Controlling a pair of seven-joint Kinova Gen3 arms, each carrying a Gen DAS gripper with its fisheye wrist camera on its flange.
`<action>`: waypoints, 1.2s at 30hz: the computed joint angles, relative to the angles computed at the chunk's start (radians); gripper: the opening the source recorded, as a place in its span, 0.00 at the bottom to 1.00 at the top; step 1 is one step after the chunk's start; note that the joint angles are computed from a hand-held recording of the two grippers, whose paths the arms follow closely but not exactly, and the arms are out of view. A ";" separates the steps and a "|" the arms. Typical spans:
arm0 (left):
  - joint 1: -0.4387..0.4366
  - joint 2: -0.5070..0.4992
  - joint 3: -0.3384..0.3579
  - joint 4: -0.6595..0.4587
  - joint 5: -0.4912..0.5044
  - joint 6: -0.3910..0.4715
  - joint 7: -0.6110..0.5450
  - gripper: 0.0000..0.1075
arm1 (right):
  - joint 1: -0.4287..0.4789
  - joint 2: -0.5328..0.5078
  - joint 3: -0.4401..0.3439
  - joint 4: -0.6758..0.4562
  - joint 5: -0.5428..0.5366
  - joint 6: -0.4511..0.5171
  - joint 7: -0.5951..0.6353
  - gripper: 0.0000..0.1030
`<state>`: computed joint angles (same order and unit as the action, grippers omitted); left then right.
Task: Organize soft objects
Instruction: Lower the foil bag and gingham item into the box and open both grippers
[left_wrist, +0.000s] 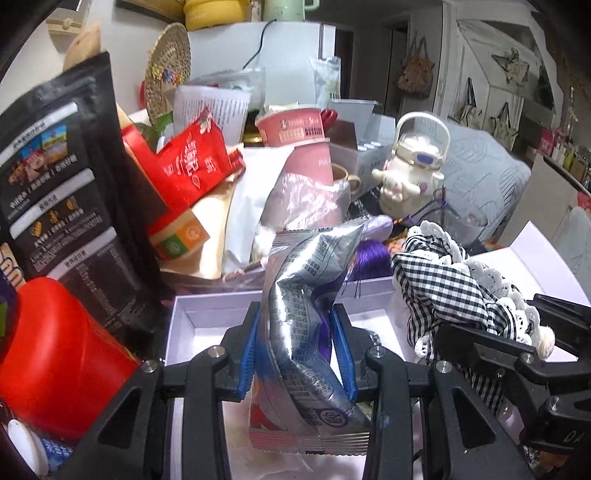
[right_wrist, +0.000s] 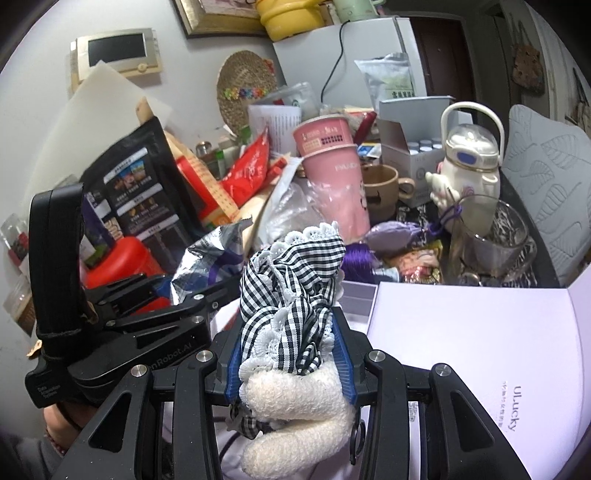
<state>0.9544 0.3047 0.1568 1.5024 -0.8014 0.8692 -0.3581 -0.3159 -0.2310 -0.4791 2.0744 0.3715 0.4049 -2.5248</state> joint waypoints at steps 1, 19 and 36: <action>-0.008 0.005 0.004 -0.004 0.014 0.000 -0.013 0.34 | -0.007 0.010 0.007 -0.003 -0.008 0.004 0.008 0.39; -0.063 0.053 -0.017 -0.041 0.235 0.016 -0.181 0.34 | -0.100 0.088 0.110 -0.024 -0.101 0.020 0.068 0.41; -0.075 0.138 -0.031 -0.167 0.334 0.145 -0.266 0.37 | -0.172 0.138 0.168 -0.048 -0.100 0.062 0.044 0.47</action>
